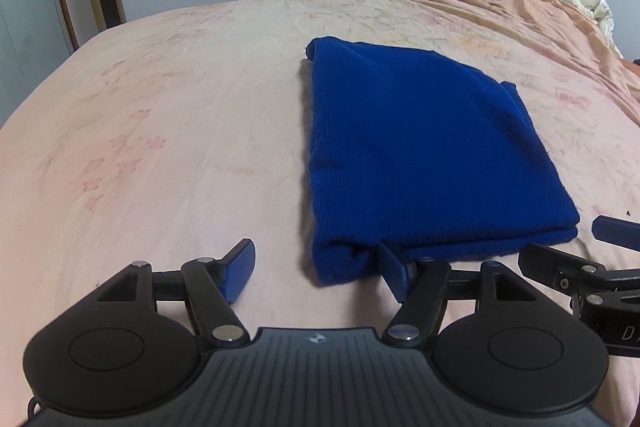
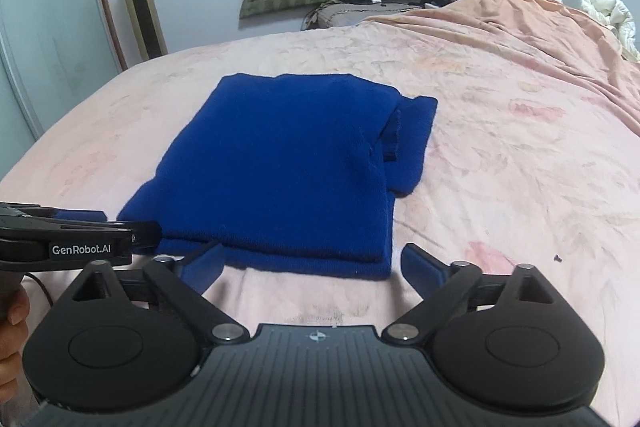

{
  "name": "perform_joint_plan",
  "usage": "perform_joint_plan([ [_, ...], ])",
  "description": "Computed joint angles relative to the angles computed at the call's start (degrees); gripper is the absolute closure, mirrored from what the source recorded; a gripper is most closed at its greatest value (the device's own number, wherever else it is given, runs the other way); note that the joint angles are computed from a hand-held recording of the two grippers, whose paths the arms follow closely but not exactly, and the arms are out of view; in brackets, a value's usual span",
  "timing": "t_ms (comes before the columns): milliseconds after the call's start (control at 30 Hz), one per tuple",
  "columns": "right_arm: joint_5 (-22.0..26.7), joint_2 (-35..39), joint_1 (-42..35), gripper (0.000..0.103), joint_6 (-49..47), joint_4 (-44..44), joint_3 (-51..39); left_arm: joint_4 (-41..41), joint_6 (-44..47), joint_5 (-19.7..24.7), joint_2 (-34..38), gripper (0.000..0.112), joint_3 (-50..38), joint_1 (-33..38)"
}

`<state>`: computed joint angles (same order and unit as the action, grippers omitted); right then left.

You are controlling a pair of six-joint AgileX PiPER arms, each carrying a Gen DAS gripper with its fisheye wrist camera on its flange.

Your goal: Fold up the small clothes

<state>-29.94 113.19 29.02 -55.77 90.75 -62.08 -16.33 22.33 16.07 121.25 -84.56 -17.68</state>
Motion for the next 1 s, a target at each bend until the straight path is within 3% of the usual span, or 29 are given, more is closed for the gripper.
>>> perform_joint_plan([
  [300,-1.4,1.3,1.7,0.001,-5.7,7.3,-1.6,5.9,-4.9,-1.1,-1.0,0.04,2.8,-0.7],
  [1000,-4.0,1.9,3.8,0.001,-2.2,7.9,-0.8,16.2,-15.8,-2.2,-2.3,0.035,5.6,-0.7],
])
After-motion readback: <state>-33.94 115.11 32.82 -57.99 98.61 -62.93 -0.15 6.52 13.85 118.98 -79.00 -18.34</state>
